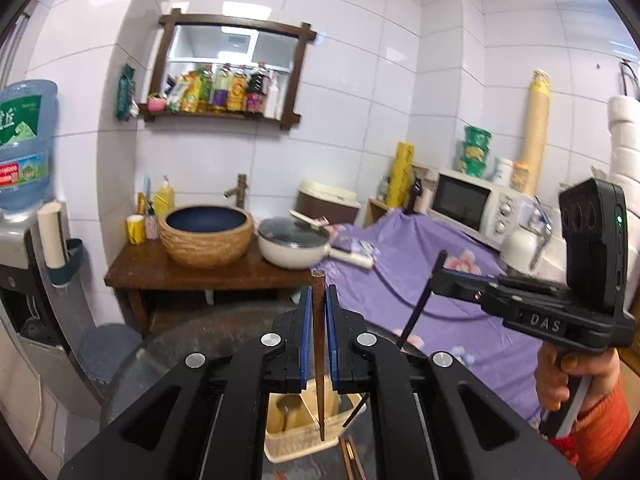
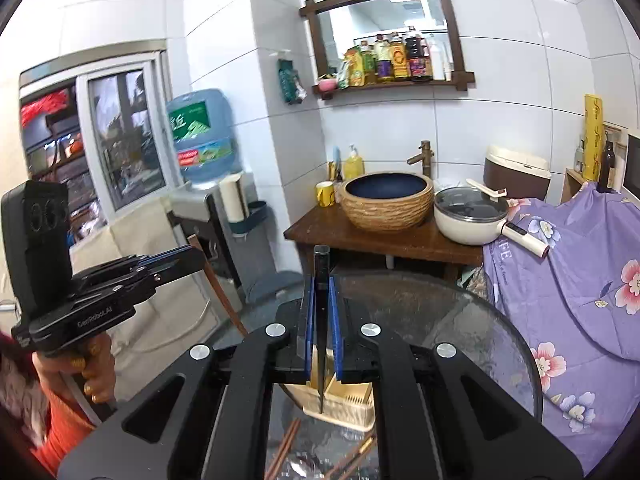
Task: Organize utensils
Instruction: 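Lift both chopsticks upright and carry them above the basket, then insert both chopsticks into the basket and open both tools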
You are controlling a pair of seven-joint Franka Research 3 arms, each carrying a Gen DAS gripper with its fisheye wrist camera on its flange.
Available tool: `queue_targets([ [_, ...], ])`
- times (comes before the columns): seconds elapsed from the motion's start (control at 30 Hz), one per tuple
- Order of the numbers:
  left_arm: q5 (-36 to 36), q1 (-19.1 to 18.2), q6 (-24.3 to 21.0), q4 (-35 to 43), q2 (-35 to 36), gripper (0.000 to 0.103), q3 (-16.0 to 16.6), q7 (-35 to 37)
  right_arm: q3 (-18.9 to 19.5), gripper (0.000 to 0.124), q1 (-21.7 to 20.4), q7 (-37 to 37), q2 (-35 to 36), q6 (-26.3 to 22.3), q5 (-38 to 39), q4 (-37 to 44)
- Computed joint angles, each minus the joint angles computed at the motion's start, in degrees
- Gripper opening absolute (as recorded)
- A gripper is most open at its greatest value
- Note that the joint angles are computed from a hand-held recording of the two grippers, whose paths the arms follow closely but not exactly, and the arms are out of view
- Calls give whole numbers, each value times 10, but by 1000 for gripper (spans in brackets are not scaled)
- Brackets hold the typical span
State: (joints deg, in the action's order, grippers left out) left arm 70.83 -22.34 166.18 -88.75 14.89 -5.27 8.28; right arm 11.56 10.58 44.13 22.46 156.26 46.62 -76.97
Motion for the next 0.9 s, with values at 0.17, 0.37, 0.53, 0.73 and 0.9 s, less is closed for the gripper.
queue_targets([
  [0.17, -14, -3, -20, 45, 32, 7, 8, 10, -14, 8, 20, 56, 51, 8, -59, 61],
  [0.37, -54, -15, -38, 62, 70, 7, 21, 50, -10, 8, 24, 77, 87, 22, -99, 63],
  [0.53, -107, -13, -36, 66, 99, 7, 20, 96, -6, 8, 23, 88, 106, 27, -122, 57],
  [0.73, -168, -19, -37, 69, 130, 7, 27, 145, -9, 8, 23, 105, 118, 37, -140, 45],
  [0.9, -208, -21, -32, 66, 146, 7, 31, 172, -10, 8, 22, 120, 127, 35, -152, 44],
])
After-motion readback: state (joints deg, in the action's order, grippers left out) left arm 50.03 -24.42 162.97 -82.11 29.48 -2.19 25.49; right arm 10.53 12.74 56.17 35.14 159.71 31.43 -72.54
